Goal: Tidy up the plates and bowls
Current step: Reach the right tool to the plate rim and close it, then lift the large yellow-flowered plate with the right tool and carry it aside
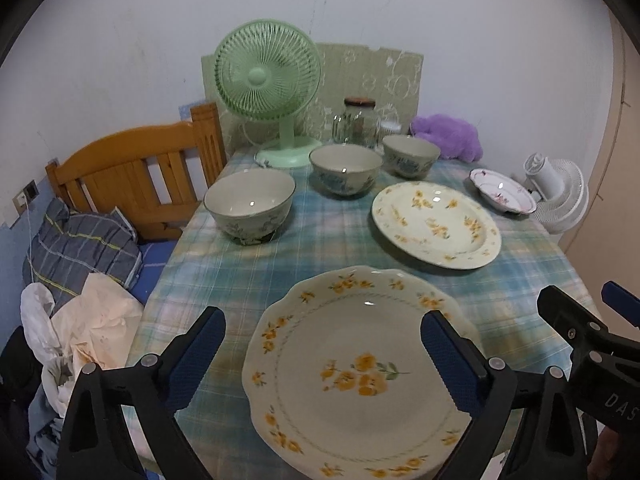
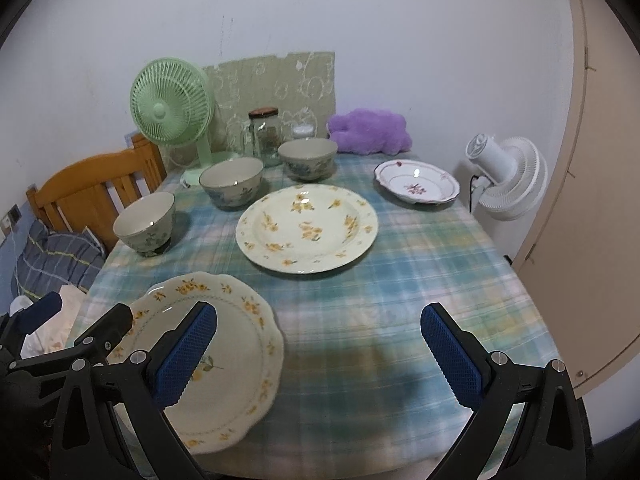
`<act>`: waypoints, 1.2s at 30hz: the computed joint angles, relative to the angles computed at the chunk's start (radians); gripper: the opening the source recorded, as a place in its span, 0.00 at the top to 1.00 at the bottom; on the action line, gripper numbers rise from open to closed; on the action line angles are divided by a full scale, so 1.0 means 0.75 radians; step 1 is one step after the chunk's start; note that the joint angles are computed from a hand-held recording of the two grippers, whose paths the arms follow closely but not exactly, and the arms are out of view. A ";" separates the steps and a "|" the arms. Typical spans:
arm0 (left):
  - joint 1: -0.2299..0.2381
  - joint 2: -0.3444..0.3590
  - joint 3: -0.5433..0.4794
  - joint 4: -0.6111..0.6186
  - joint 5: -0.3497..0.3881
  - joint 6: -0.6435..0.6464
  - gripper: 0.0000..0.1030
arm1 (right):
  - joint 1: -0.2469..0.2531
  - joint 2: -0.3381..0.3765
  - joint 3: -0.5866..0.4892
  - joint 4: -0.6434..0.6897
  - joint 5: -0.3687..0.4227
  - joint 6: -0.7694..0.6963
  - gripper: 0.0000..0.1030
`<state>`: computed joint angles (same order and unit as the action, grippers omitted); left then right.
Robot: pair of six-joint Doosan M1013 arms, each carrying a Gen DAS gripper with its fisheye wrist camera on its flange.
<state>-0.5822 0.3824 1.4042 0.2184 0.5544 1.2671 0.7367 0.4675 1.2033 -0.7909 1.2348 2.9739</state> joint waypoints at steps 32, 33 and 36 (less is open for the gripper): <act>0.085 0.222 -0.219 -0.306 0.442 0.350 0.31 | -0.107 0.224 -0.208 0.492 0.020 -0.251 0.33; 0.088 0.223 -0.222 -0.322 0.445 0.360 0.31 | -0.108 0.234 -0.221 0.501 0.040 -0.258 0.33; 0.092 0.227 -0.229 -0.344 0.455 0.401 0.31 | -0.107 0.261 -0.258 0.507 0.106 -0.276 0.34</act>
<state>-0.5131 0.5524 1.2325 -0.0395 0.8959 1.5678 0.6565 0.6632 1.0094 -0.4104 1.3145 2.7667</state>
